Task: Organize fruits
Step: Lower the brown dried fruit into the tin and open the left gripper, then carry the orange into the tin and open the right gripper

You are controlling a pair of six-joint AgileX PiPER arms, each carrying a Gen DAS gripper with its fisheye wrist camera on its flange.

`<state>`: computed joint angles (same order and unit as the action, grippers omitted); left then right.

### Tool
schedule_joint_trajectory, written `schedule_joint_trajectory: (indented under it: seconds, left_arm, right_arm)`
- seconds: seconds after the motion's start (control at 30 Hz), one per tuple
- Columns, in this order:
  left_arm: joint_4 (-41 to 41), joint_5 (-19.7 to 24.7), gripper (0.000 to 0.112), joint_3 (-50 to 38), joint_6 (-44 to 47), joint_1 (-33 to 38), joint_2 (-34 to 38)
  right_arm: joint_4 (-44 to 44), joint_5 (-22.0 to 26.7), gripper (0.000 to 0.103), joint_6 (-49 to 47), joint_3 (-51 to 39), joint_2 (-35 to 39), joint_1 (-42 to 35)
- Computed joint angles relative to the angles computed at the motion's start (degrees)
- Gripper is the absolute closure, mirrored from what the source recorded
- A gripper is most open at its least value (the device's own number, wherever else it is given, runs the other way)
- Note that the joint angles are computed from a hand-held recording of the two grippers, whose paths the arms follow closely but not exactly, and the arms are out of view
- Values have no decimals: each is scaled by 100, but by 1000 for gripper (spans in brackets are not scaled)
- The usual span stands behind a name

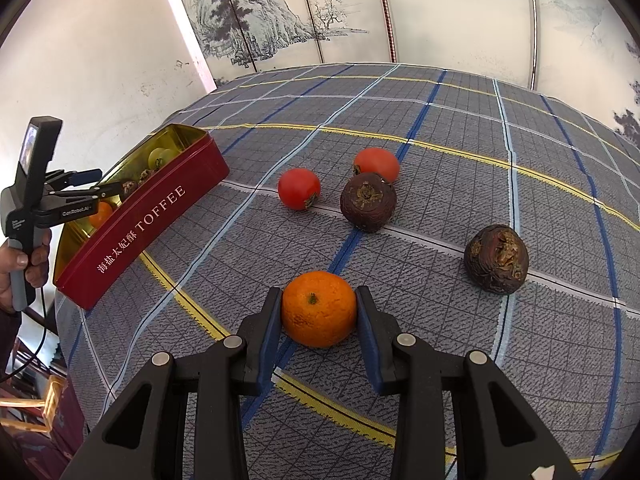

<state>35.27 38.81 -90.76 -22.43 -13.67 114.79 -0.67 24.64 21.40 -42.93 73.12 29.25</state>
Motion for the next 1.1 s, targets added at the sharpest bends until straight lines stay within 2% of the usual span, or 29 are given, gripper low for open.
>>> schedule_joint_trajectory:
  seconds: [0.17,0.47,0.57,0.73,0.9,1.1]
  left_arm:
    - [4,-183,54,523,-196,-55,-483]
    - [-63,-425,45,1506,-602,-128,-1424]
    - [282,-387,44,1674,-1001,-234,-1600]
    - [255,-380,42,1832,-1068,-232,-1777]
    - [305,-435,41,2020,-1196,-206,-1893]
    - [350,-517,39,2219,-1333,-135,-2008]
  right_arm:
    - [-50,-6,70,13,21,-1,-25]
    - [-672,88,70,622,-11,-2,116]
    - [-628,102,70,571,48,-76,69]
    - [-546,163,70,560,132,-238,67]
    - [-916,382,70,1260,-125,-291,535]
    - [-893,647,70,1216,-918,-189,1067]
